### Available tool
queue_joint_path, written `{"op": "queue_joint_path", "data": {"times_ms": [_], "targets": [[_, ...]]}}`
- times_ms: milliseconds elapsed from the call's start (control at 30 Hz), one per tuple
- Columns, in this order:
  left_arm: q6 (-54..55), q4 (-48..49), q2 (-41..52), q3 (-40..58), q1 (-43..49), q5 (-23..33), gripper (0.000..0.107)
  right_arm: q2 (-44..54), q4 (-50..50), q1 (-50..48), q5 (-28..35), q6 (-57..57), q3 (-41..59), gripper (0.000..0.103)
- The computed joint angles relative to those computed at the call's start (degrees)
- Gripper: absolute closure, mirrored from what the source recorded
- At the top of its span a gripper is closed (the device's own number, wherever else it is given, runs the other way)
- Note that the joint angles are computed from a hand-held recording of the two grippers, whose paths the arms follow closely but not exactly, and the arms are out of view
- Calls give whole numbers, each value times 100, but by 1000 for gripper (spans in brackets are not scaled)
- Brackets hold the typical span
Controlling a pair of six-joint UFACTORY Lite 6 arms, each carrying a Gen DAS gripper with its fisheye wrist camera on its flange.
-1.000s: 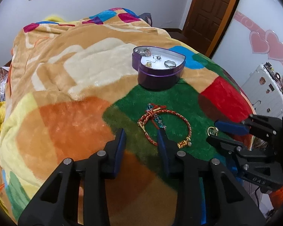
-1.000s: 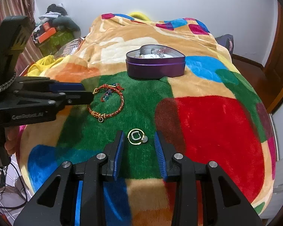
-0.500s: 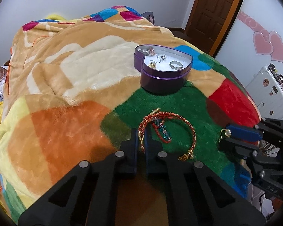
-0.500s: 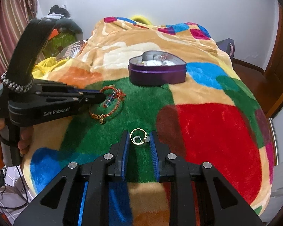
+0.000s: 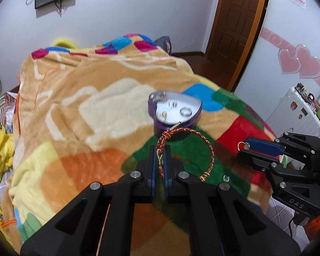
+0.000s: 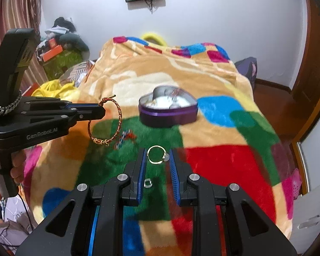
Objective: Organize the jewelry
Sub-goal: 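Lift the bracelet with the left tool while the right tool carries the ring toward the tin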
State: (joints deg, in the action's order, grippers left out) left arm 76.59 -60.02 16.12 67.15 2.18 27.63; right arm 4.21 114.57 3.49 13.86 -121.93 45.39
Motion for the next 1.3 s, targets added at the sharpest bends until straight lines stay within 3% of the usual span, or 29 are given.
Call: {"op": "queue_joint_path", "data": {"times_ms": [400, 833, 1300], "targets": [[-251, -59, 194, 796, -118, -31, 102, 71, 265, -87, -21, -279, 609, 84], [-1201, 520, 1607, 2484, -289, 6, 102, 797, 282, -275, 79, -171, 1497, 83], [-2069, 1476, 2811, 3799, -614, 237, 102, 2106, -1470, -357, 133, 1624, 2813, 83]]}}
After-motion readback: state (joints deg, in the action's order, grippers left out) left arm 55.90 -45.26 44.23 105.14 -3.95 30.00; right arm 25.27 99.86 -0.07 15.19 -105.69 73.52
